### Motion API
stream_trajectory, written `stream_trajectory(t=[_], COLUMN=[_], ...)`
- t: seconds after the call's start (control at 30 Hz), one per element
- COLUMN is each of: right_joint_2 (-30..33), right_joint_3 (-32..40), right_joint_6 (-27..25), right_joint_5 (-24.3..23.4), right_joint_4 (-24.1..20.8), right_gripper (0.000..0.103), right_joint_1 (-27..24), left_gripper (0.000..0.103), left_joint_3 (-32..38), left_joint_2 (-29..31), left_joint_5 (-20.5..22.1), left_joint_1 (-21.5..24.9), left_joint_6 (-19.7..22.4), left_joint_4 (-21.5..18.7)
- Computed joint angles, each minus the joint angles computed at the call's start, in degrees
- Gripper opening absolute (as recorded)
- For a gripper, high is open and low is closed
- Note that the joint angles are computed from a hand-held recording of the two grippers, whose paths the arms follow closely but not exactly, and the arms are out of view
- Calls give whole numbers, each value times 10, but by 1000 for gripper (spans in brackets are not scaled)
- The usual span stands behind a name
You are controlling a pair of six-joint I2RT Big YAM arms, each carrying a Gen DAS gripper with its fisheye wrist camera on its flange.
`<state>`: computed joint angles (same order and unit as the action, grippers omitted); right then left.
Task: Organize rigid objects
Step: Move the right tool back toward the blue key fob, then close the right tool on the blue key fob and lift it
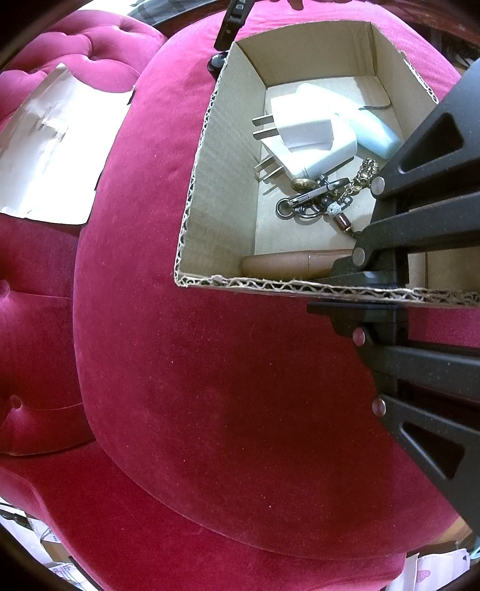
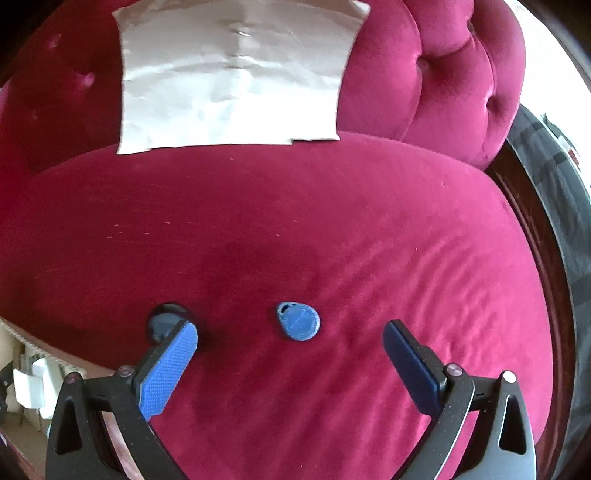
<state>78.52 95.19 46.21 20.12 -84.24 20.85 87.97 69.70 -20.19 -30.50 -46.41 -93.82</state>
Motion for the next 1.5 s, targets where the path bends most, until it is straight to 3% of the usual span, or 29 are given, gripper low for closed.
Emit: stream_trajectory(t=[0.33,0.63,0.8,0.9,1.0,1.07,1.1,1.5], right_joint_2=[4,-17,-16,-21,-24,-20,-18,-21], right_joint_3=[-37,-85,-82,-86,-82,-76,-72,-70], right_joint_6=[-1,-5,-8,-14,-21,-24,-24,-1], right_joint_5=[-1,-57,-46,-37,-27,-13,-5,14], right_joint_4=[18,84,82,92,97,92,87,78], right_gripper=[103,103,102,93,67,35,31,31], right_joint_1=[-24,-49,-44,-38,-26,-17,-12,-2], left_gripper=[4,4,4,4,4,4,4,4], left_joint_3=[0,-1,-1,-1,-1,-1,-1,-2], left_joint_2=[0,0,0,-1,-1,-1,-1,-2], left_joint_5=[-1,-1,-1,-1,-1,-1,-1,0], left_joint_1=[-2,-2,-2,-1,-1,-1,-1,-1], left_joint_6=[-3,1,1,3,4,4,4,6], left_joint_4=[0,0,0,1,1,1,1,1])
